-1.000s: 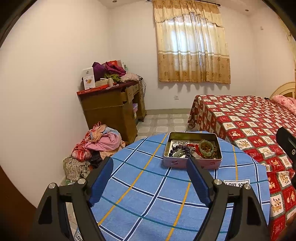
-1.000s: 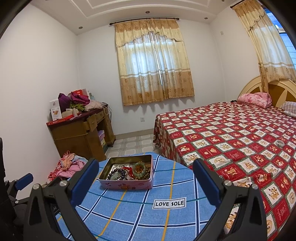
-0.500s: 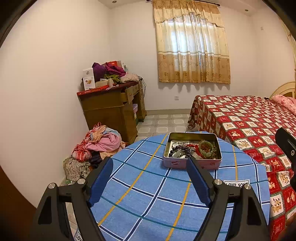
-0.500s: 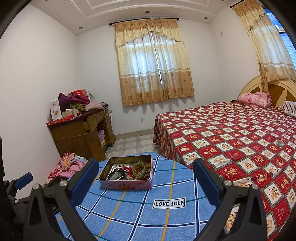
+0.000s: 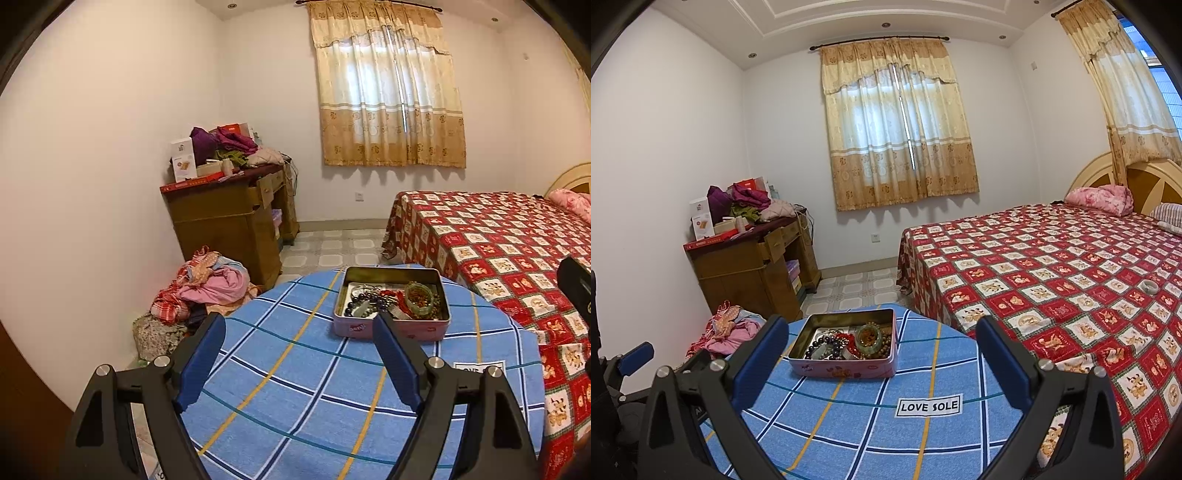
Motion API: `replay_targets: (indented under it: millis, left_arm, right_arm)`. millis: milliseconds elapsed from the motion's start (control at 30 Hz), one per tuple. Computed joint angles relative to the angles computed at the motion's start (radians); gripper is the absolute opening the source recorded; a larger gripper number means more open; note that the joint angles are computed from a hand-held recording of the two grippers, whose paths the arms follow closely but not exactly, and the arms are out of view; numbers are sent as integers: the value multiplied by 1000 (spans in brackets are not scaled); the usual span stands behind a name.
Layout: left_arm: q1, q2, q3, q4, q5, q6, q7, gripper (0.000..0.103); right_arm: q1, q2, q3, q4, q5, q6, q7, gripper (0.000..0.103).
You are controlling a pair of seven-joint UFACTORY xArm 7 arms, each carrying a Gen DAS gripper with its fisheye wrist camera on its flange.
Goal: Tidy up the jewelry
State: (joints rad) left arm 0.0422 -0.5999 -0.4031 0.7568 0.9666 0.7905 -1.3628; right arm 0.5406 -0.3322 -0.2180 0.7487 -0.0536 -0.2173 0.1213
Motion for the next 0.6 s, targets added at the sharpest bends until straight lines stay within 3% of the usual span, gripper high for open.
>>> replay_targets:
  millis: [600]
  left_arm:
    - [7,-21,17,-11,-37,-34,40,82]
  right_arm:
    - [-11,-1,12,1,2,7,1,103]
